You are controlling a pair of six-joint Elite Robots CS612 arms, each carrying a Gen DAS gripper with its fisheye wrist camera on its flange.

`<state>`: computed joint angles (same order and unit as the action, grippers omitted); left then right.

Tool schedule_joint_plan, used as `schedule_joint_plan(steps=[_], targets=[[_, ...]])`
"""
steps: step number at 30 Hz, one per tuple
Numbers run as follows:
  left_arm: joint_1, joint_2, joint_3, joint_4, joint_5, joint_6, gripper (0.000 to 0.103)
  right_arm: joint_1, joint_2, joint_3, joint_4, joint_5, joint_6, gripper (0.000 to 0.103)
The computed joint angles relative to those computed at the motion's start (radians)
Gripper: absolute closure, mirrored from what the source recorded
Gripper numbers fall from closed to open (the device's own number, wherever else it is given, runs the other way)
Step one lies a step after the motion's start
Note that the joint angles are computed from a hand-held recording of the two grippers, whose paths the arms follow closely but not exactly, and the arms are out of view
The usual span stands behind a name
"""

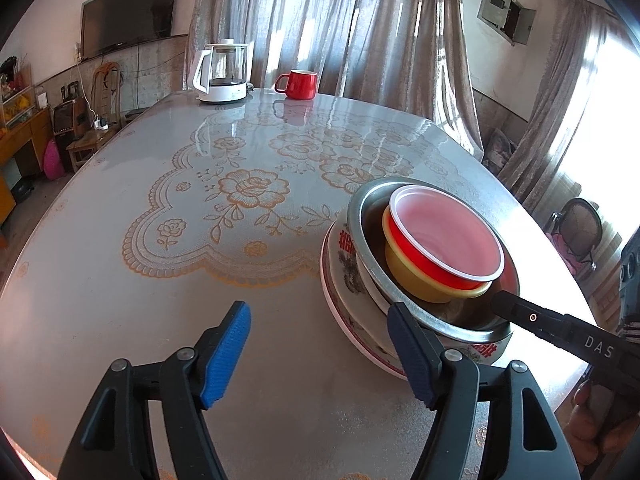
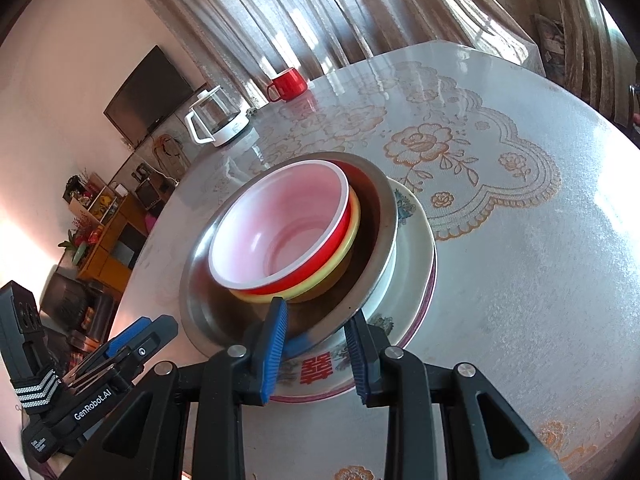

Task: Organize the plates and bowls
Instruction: 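Lower the nested bowls onto the plates and open the right gripper, then withdraw the right gripper from the stacked dishes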

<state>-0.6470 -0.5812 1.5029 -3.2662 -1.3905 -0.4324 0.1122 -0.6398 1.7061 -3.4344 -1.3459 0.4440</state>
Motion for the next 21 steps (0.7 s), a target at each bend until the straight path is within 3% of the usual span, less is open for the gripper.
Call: schedule_joint_plan(steps=[8,12,18,21], targets=[[-0.002,0.0,0.005,0.008,0.016,-0.008,0.028,0.013,-0.01,0.016,-0.012,-0.039,-0.051,0.066],[-0.004,-0.003,0.011,0.013,0.028,-0.014,0.022,0.02,-0.02,0.031,-0.024,-0.072,-0.07,0.064],[-0.016,-0.009,0.025,-0.02,0.058,-0.001,0.011,0.045,-0.035,0.057,-0.058,-0.178,-0.121,0.063],[-0.024,-0.012,0.034,-0.037,0.092,-0.011,0.008,0.062,-0.035,0.062,-0.091,-0.269,-0.114,0.062]])
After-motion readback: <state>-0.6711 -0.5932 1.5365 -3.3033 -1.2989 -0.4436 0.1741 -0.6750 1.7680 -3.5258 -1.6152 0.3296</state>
